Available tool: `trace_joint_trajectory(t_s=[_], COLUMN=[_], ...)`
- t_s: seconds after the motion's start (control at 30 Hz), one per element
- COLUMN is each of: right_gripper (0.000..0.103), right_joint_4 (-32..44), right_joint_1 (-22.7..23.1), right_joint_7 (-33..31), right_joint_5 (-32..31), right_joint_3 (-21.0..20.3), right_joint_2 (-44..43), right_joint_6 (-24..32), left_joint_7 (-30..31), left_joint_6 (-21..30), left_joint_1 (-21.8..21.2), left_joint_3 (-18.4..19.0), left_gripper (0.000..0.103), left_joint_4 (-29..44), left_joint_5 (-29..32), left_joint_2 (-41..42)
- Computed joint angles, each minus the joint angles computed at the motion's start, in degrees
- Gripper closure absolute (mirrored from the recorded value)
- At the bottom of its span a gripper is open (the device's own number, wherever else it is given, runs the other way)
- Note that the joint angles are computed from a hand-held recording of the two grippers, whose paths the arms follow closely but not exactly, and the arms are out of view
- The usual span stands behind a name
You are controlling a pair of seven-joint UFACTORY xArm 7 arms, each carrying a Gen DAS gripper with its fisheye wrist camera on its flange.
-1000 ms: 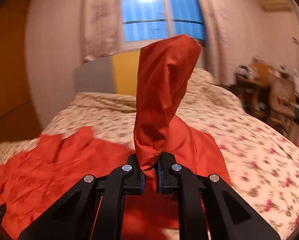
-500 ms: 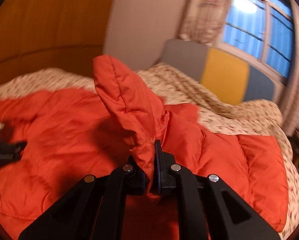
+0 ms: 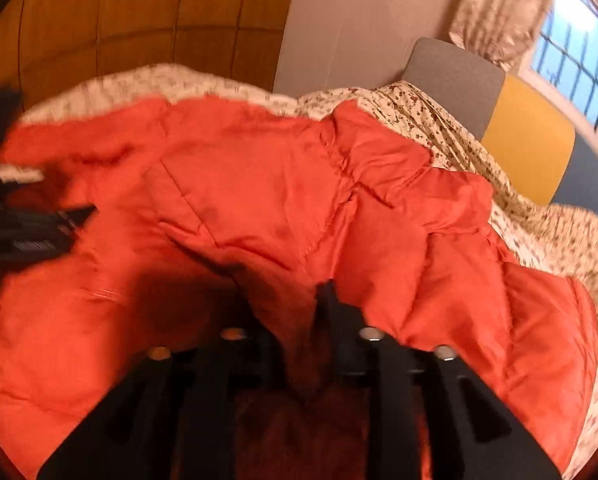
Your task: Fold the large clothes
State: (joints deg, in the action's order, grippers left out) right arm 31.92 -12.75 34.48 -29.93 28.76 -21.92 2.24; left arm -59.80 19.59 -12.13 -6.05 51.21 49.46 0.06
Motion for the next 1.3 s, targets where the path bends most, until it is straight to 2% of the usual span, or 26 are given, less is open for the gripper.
trace_joint_trajectory(t_s=[0.03, 0.07, 0.13, 0.17, 0.2, 0.23, 0.27, 0.33, 0.4, 0.47, 0.53, 0.6, 0.67, 0.7, 0.77, 0.83, 0.9, 0.97, 1.0, 1.03, 1.1, 1.2, 1.23, 1.3], right_gripper=[0.059, 0.058, 0.057, 0.057, 0.059, 0.059, 0.059, 0.07, 0.075, 0.075, 0.076, 0.08, 0.089, 0.091, 0.092, 0.092, 0.092, 0.092, 0.09, 0.085, 0.07, 0.073, 0.074, 0.075], right_joint_4=[-3.1, -5.6, -9.8, -12.2, -13.7, -15.6, -16.8, -16.9, -16.3, -14.5, -11.7, -9.3, -7.3, -6.6, -5.7, -5.0, -5.2, -7.2, -8.9, -10.8, -14.1, -16.0, -15.7, -15.6], right_joint_1=[4.5, 7.1, 8.7, 7.9, 6.7, 3.8, 0.8, -6.9, -10.2, -12.4, -14.2, -16.0, -17.4, -17.8, -18.1, -20.1, -19.2, -13.6, -11.3, -10.3, -9.8, -6.9, -6.4, -6.4], right_joint_7=[-0.6, -1.3, -0.6, 0.4, 1.4, 3.3, 4.9, 8.6, 10.8, 10.6, 9.0, 9.4, 11.2, 12.0, 12.4, 14.5, 15.1, 13.6, 13.2, 13.7, 14.1, 12.0, 11.9, 13.3], right_joint_5=[2.3, 4.2, 7.5, 9.2, 10.7, 12.6, 14.3, 17.2, 18.2, 17.6, 15.8, 15.4, 15.0, 14.5, 12.9, 10.3, 9.1, 11.1, 12.6, 13.9, 15.1, 15.0, 14.7, 14.6], right_joint_3=[-4.4, -7.2, -9.6, -10.0, -9.8, -8.9, -7.7, -4.0, -4.2, -4.8, -4.1, -3.7, -3.5, -3.6, -4.8, -3.5, -5.0, -11.8, -13.9, -14.4, -12.9, -11.0, -10.3, -10.2], right_joint_2=[-3.7, -7.0, -13.8, -17.2, -19.7, -23.1, -25.7, -28.5, -27.0, -21.7, -16.4, -11.4, -7.4, -5.1, -0.6, 0.4, 0.8, -0.1, -2.4, -6.3, -13.7, -21.3, -21.5, -19.2], right_joint_6=[-1.8, -3.2, -3.9, -4.7, -4.9, -5.1, -4.3, 0.0, 1.6, 0.1, -0.3, 0.1, 3.3, 3.6, 1.8, 1.9, 1.1, -1.5, -1.4, -1.1, 0.3, 7.1, 10.2, 12.2], left_joint_7=[0.3, 2.9, 9.4, 9.5, 7.5, 3.3, 1.6, 3.0, 8.5, 13.4, 14.2, 18.7, 23.4, 25.0, 28.2, 29.0, 28.1, 27.6, 28.4, 28.4, 28.3, 28.6, 28.5, 28.5], left_joint_6=[1.3, 2.2, -0.1, -2.2, -3.8, -6.3, -7.3, -9.1, -9.8, -9.5, -6.6, -2.1, 0.6, -0.1, -1.6, -1.1, -0.8, -1.7, -2.0, -2.2, -2.7, -3.0, -3.0, -2.9], left_joint_1=[-0.3, -0.5, -0.6, -1.3, 0.4, 2.3, 1.9, 1.5, -0.7, -3.4, -6.4, -8.6, -8.5, -7.9, -6.7, -8.0, -10.6, -12.4, -12.6, -13.4, -15.0, -16.1, -16.4, -16.8], left_joint_3=[-0.3, -0.5, -0.6, 0.1, -1.7, -3.9, -4.0, -5.8, -6.6, -7.1, -6.4, -5.9, -6.2, -6.4, -6.7, -5.4, -3.1, -1.3, -0.9, -0.3, 1.2, 2.4, 2.7, 3.1], left_gripper=[0.003, 0.003, 0.003, 0.003, 0.003, 0.003, 0.003, 0.003, 0.003, 0.003, 0.003, 0.007, 0.008, 0.007, 0.004, 0.003, 0.003, 0.003, 0.003, 0.003, 0.003, 0.003, 0.003, 0.003], left_joint_4=[0.2, 0.3, -0.6, -1.4, -1.8, -1.7, -1.1, 1.5, 4.7, 9.5, 14.4, 19.2, 21.4, 21.6, 21.5, 22.0, 22.5, 20.8, 20.7, 20.5, 20.1, 19.8, 19.7, 19.8], left_joint_5=[0.2, -1.8, -9.3, -11.0, -10.3, -7.3, -5.4, -5.4, -8.1, -7.8, -3.6, -4.3, -9.8, -13.1, -18.2, -19.3, -18.5, -18.7, -19.7, -20.2, -20.7, -21.1, -21.1, -21.0], left_joint_2=[-0.5, -1.1, -3.0, -4.5, -5.7, -7.1, -7.3, -6.3, -3.2, 2.1, 7.4, 12.9, 15.9, 16.8, 17.7, 18.2, 18.7, 17.6, 17.6, 17.5, 17.3, 17.1, 17.1, 17.0])
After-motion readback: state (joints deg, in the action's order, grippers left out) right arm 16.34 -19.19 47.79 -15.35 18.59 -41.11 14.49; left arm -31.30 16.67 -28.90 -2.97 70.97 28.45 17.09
